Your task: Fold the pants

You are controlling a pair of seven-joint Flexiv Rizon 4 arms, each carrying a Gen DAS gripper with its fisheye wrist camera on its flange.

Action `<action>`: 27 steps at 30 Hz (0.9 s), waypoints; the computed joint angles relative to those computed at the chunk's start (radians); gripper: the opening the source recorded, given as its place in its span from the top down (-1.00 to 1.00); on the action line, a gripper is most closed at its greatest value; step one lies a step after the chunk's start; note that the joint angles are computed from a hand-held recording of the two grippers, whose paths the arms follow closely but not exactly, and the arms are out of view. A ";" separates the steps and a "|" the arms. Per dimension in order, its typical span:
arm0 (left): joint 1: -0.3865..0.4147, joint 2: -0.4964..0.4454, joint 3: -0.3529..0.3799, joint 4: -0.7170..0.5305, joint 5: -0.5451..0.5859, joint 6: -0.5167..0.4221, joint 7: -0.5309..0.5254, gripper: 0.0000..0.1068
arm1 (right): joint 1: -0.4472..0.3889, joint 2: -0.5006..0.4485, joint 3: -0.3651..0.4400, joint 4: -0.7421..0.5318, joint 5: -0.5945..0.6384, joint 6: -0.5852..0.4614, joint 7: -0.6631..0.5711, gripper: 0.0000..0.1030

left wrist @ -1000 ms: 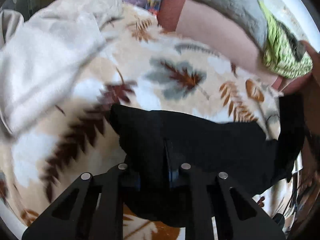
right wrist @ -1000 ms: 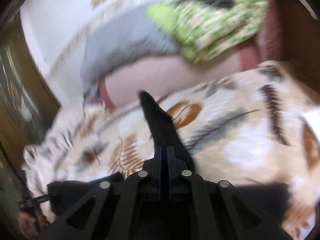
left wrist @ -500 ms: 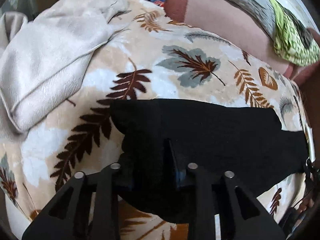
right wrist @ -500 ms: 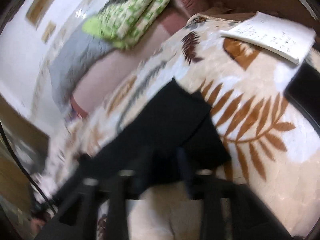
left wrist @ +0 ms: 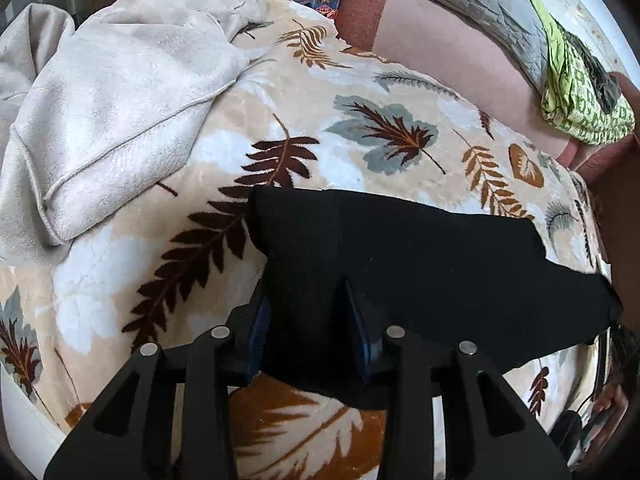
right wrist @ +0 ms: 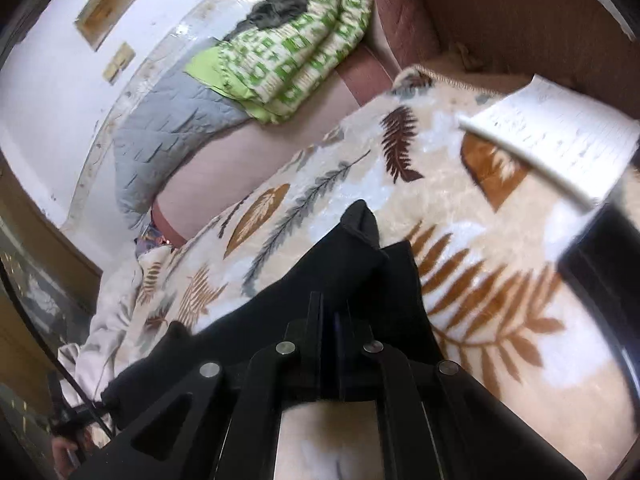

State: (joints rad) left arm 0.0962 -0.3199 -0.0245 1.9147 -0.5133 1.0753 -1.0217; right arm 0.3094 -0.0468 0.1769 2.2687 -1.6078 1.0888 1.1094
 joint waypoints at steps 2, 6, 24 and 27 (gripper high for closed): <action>0.003 -0.002 -0.002 -0.001 -0.007 -0.007 0.000 0.36 | 0.007 -0.016 0.008 0.006 0.085 0.003 -0.076 0.93; 0.009 0.003 0.000 -0.001 -0.018 -0.031 -0.022 0.19 | 0.066 -0.053 0.038 -0.010 0.401 -0.079 -0.329 0.66; 0.034 0.009 -0.001 -0.004 -0.100 -0.045 -0.047 -0.12 | 0.244 -0.622 -0.023 -0.738 0.255 0.403 -0.873 0.11; 0.039 0.011 -0.022 -0.008 -0.143 -0.056 0.008 -0.12 | 0.257 -0.772 0.124 -0.916 0.477 0.309 -1.248 0.11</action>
